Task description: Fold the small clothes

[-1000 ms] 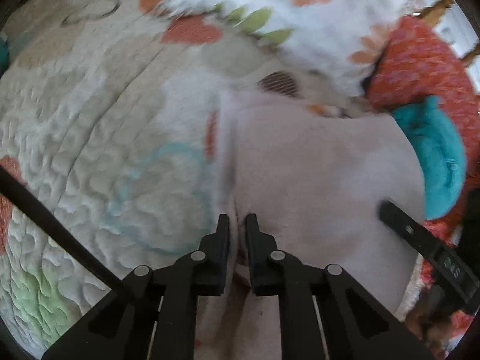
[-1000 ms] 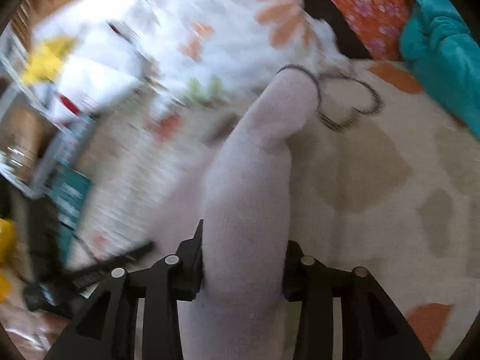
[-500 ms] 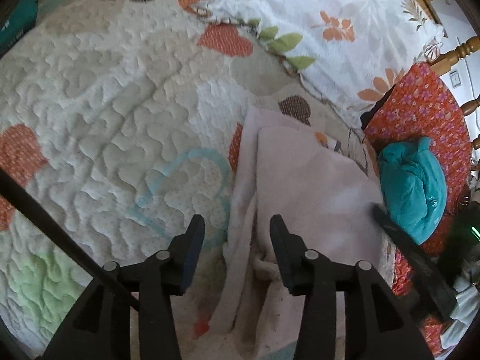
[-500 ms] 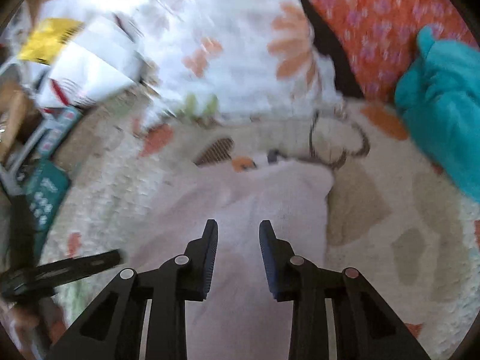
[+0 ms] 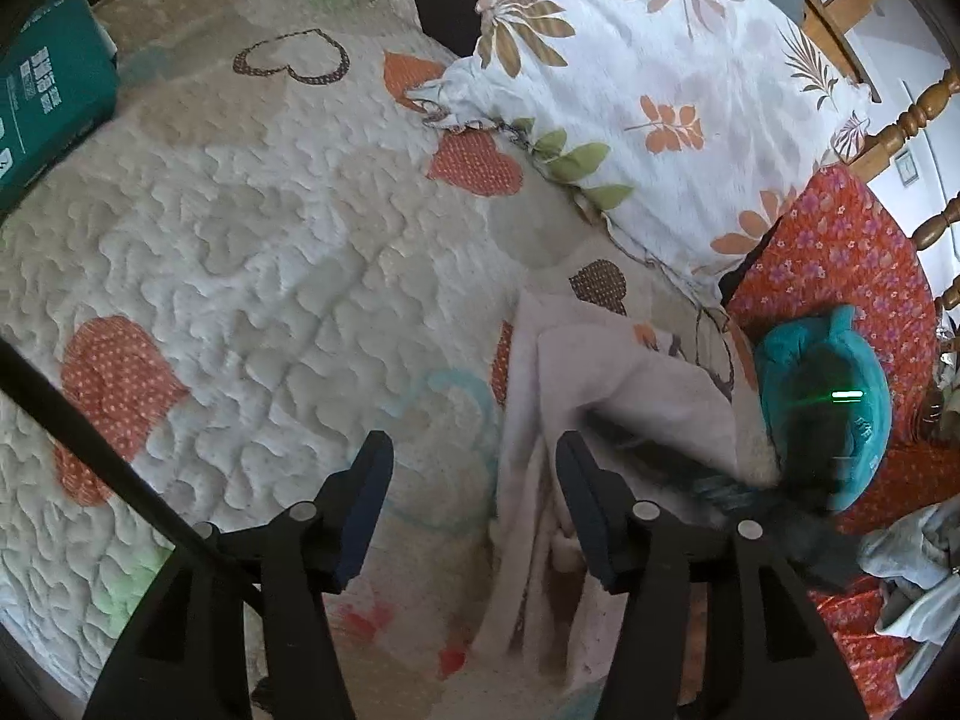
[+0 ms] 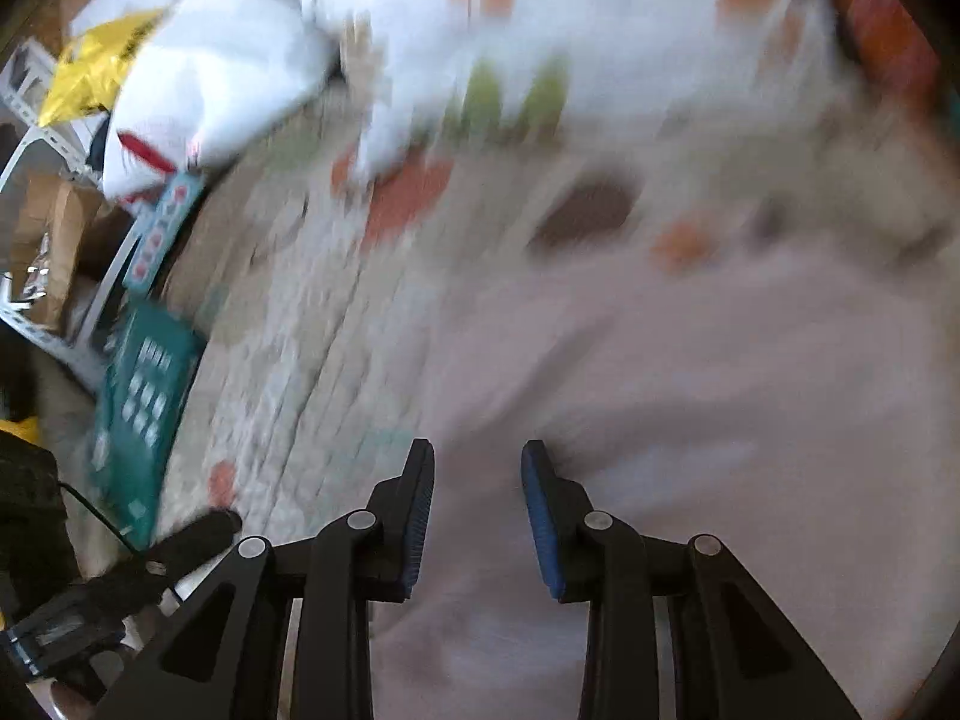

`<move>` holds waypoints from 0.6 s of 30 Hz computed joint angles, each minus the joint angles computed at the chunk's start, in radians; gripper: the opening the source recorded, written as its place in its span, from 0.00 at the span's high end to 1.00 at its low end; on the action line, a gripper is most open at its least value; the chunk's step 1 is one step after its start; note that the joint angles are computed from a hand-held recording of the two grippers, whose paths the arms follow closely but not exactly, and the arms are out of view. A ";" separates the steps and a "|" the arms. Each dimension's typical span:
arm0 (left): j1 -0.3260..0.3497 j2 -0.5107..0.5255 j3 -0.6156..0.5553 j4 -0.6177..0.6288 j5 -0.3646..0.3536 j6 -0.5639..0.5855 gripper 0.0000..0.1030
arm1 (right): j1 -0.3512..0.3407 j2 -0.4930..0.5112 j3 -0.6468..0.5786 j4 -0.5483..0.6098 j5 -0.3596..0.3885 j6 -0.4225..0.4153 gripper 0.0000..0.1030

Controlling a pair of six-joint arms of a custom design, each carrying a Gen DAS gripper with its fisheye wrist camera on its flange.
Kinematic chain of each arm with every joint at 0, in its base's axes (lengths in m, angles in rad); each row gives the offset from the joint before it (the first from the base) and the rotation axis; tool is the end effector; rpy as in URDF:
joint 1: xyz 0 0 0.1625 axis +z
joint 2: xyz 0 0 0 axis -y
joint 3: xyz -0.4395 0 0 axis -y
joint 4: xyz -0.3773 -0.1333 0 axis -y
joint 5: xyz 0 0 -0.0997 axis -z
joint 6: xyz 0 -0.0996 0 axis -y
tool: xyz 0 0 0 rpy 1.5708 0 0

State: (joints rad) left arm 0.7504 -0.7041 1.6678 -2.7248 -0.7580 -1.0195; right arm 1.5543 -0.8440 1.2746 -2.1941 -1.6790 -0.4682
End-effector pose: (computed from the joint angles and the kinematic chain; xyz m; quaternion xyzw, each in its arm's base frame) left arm -0.3433 -0.6012 0.0888 -0.1283 0.9061 -0.3659 0.1690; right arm 0.1101 -0.7536 0.2554 0.2175 -0.9698 0.0803 0.0753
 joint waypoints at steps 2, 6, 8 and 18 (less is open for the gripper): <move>0.000 -0.003 0.001 0.007 0.001 0.005 0.46 | -0.031 0.013 -0.009 0.045 0.088 0.038 0.66; -0.003 -0.008 0.005 0.009 0.011 0.007 0.46 | -0.063 -0.063 0.066 0.043 0.283 0.045 0.64; -0.004 -0.010 0.008 0.003 0.018 0.004 0.45 | -0.091 -0.121 0.135 0.033 0.391 0.032 0.64; -0.022 -0.020 0.023 0.018 0.032 -0.001 0.44 | -0.085 -0.301 0.485 -0.044 0.230 -0.147 0.61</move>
State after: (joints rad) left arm 0.7280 -0.7244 1.6911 -2.7067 -0.7255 -1.0207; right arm 1.4689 -1.1447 1.7591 -2.2380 -1.4489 -0.6152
